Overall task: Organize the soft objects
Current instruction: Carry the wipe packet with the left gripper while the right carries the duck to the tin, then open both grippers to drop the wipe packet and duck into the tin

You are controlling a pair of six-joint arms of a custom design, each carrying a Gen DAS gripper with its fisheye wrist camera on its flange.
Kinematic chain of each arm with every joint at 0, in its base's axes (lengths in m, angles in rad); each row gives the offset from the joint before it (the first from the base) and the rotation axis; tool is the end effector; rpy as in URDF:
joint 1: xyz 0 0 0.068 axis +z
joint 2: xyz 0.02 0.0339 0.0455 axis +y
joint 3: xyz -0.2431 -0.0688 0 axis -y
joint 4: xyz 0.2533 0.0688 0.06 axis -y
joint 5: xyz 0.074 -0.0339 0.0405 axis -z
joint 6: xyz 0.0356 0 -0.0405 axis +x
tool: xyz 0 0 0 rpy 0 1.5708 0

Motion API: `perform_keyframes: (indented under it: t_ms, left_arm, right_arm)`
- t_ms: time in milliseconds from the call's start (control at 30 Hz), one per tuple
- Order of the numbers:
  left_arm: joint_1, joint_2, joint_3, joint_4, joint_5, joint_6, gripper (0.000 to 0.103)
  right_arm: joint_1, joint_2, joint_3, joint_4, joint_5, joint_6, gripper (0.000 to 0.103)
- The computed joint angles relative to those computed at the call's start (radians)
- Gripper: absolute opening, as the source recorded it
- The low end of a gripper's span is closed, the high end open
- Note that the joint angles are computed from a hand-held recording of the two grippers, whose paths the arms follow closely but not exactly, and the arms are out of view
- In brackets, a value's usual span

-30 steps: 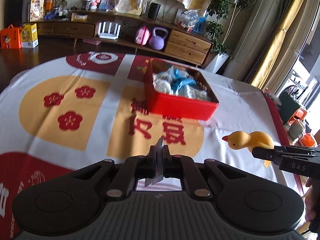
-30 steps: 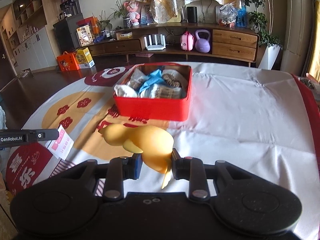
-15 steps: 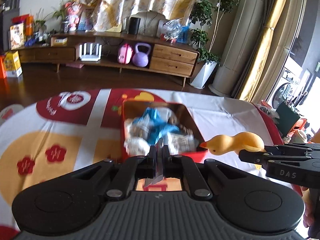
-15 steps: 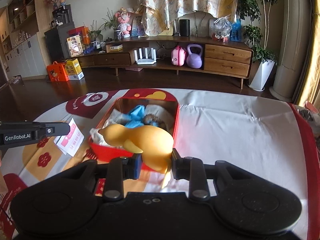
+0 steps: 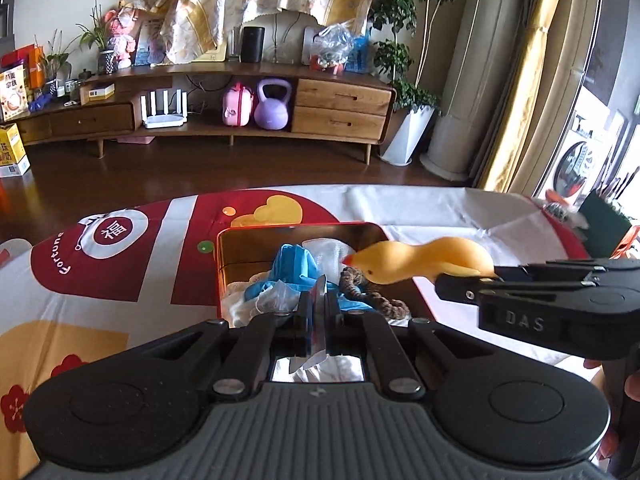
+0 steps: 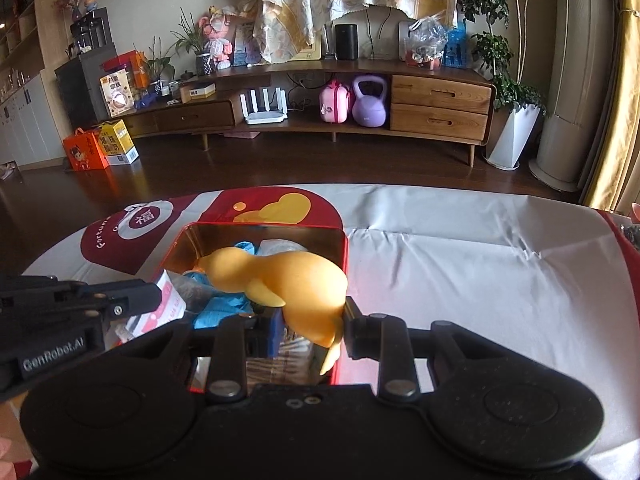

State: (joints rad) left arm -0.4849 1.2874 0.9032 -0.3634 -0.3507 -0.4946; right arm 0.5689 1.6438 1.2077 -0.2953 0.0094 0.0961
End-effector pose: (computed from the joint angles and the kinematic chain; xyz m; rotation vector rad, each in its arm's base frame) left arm 0.2606 -0.1235 0.2345 -0.1857 2.2581 -0.1107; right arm 0.3155 0.2013 0.2301 -0.5397 2.2612 0.3283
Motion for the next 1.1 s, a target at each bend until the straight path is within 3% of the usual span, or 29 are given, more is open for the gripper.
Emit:
perform_keyframes:
  t_ms: [367,900,967,1067,1100]
  left_arm:
    - [0.054,0.106,-0.003,0.082,0.069,0.029,0.005]
    - [0.062,0.133,-0.031,0.113,0.153,-0.012,0.006]
    - [0.058,0.128,-0.032,0.107,0.149,-0.015,0.007]
    - [0.043,0.127,-0.025,0.085,0.124,-0.02,0.01]
    - [0.039,0.125,-0.024,0.074,0.115,-0.022,0.016]
  right_arm:
    - [0.028,0.111,0.047,0.01,0.003,-0.017,0.03]
    - [0.027,0.08,-0.012,0.03,-0.008,-0.076,0.04]
    - [0.032,0.058,-0.033,0.036,0.01,-0.082,0.045]
    - [0.027,0.03,-0.054,0.038,0.005,-0.085,0.045]
    - [0.025,0.021,-0.058,0.036,0.008,-0.08,0.045]
